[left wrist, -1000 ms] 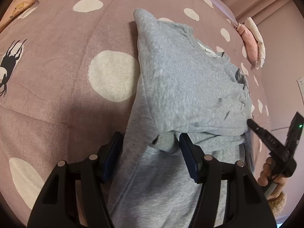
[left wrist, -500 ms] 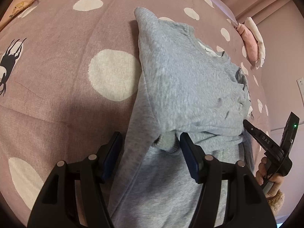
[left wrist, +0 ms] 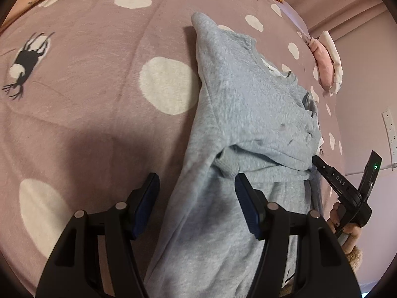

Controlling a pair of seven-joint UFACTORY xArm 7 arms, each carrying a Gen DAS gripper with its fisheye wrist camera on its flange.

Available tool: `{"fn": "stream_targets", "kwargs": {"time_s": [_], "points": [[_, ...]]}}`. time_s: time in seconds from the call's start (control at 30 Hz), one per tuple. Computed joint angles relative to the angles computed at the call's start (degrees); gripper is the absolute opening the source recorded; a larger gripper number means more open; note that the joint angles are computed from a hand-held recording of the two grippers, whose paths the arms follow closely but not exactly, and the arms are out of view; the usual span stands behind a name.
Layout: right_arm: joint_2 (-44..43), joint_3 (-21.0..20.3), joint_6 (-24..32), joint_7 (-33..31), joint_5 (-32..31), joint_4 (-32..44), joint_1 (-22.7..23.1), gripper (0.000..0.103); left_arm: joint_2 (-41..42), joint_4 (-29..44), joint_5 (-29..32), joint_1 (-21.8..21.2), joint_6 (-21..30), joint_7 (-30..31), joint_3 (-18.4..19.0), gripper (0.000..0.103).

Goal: Fold small clothes
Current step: 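Hold the cuff flat on the chest with the right gripper, then release, then move both grippers to the sweatshirt hem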

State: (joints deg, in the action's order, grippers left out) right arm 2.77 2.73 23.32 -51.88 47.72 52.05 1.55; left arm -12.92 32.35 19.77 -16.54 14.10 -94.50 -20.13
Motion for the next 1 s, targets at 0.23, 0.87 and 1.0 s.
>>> {"fn": "stream_targets", "kwargs": {"time_s": [0.23, 0.87, 1.0], "points": [[-5.6, -1.9, 0.3, -3.2, 3.4, -3.5, 0.1, 0.042, -5.9, 0.9, 6.7, 3.0, 4.4, -6.6, -5.4, 0.068], [-27.8, -13.2, 2.6, -24.0, 21.7, -15.7, 7.5, 0.093, -17.6, 2.5, 19.9, 3.6, 17.4, -18.2, -16.8, 0.098], [-29.4, -14.3, 3.6, -24.5, 21.7, -17.6, 7.3, 0.094, -17.3, 1.4, 20.2, 3.3, 16.4, -20.8, -17.8, 0.099]]}}
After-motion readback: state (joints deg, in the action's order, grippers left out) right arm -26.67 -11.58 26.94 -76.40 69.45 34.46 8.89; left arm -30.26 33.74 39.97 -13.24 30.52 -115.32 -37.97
